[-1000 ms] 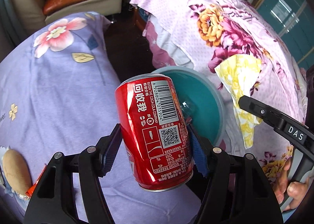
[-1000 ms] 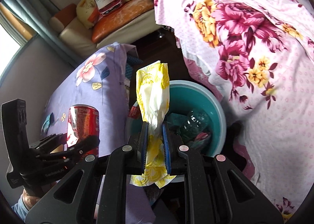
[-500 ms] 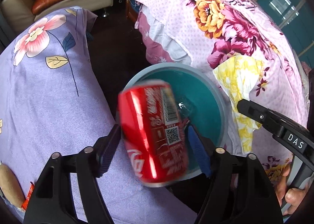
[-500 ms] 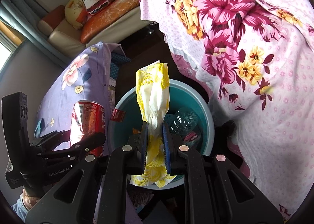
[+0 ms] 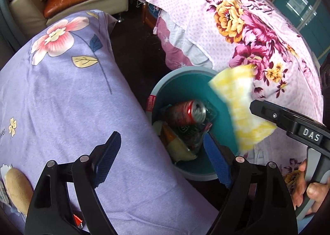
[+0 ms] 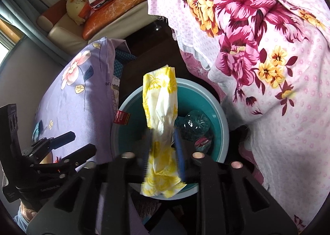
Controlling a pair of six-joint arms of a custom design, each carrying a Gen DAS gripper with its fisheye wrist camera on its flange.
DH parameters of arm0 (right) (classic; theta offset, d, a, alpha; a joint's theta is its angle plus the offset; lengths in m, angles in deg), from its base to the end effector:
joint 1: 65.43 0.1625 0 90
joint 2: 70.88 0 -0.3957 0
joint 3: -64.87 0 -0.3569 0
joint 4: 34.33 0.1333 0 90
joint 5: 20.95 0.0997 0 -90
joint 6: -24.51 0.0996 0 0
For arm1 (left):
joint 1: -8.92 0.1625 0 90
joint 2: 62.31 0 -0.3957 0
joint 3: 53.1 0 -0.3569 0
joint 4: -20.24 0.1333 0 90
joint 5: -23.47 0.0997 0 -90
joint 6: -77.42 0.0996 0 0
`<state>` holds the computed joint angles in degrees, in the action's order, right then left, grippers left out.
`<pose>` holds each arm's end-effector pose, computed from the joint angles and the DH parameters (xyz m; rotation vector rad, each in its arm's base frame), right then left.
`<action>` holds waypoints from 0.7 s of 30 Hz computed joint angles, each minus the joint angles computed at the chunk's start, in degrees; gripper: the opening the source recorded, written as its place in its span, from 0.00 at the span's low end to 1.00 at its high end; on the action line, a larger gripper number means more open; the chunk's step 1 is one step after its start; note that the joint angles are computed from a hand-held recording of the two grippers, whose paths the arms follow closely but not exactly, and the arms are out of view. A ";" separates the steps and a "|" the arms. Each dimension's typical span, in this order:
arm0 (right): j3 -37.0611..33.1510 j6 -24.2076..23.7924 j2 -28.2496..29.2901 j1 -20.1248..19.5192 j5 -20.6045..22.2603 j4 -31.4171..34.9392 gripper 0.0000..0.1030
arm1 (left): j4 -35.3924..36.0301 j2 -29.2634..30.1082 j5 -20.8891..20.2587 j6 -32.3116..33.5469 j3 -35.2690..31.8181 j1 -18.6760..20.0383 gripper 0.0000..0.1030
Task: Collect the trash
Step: 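Carry the red can and yellow wrapper over the teal bin and release both, then grasp the red snack packet with the right tool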
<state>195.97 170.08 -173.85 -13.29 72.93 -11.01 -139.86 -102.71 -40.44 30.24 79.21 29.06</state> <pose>-0.0289 -0.2434 0.2400 -0.1090 -2.6066 0.6846 -0.2665 -0.2864 -0.0578 0.6188 2.5013 -0.2497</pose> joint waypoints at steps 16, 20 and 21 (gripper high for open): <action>0.46 7.36 1.27 7.11 6.35 0.46 0.74 | -0.98 -9.10 -1.05 -6.39 9.29 -0.93 0.81; 1.22 9.50 2.18 11.78 9.39 -0.62 0.74 | -1.04 -12.22 -0.92 -8.41 11.98 -1.99 0.81; 1.39 10.04 2.47 12.98 10.15 -0.80 0.74 | -0.86 -13.17 -0.82 -8.89 12.69 -2.36 0.81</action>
<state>197.36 180.12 -171.39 -0.31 83.08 -11.81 -140.72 -115.89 -41.26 21.35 91.91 26.70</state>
